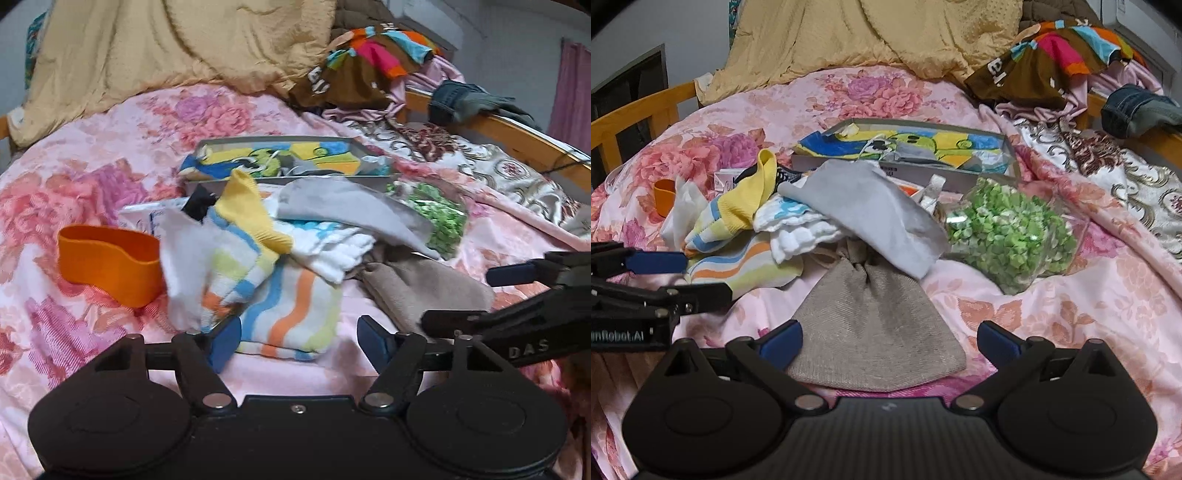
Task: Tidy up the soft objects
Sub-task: 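Grasp the beige linen bag with the right tool while the left tool grips the striped cloth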
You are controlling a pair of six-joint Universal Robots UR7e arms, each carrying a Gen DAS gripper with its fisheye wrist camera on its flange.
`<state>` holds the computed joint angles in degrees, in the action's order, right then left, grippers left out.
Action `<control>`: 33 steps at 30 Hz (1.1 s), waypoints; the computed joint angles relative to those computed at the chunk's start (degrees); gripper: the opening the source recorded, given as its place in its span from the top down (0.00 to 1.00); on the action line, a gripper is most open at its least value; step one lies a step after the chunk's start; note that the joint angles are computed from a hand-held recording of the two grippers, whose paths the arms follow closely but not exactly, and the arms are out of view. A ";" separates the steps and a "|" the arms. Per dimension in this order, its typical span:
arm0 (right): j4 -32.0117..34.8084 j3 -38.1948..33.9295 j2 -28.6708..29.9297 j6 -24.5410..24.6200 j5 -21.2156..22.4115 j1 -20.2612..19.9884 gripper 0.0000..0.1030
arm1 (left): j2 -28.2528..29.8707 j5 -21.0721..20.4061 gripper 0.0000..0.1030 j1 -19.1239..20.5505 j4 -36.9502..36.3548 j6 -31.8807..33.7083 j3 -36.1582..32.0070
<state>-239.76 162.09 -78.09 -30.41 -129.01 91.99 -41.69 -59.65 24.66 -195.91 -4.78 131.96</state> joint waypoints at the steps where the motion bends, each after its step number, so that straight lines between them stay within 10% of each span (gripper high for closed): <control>1: 0.31 0.01 -0.14 0.23 0.15 -0.16 0.00 | 0.28 0.33 0.30 -0.15 -0.29 0.48 -0.02; 18: 0.47 -0.22 0.36 0.31 -0.31 0.03 0.00 | 2.44 6.94 0.21 0.15 -0.70 -0.97 -1.38; 25: 2.80 -0.34 -0.40 2.11 1.37 -1.57 0.01 | 2.61 4.70 0.46 0.84 0.05 0.69 -1.80; 33: 4.26 -0.15 -1.19 3.07 1.95 -1.98 0.04 | 2.91 5.68 0.44 0.47 1.75 0.85 -2.05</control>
<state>-235.51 161.94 -79.27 -27.34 -127.05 90.02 -38.77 -53.98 25.14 -194.17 -3.93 129.91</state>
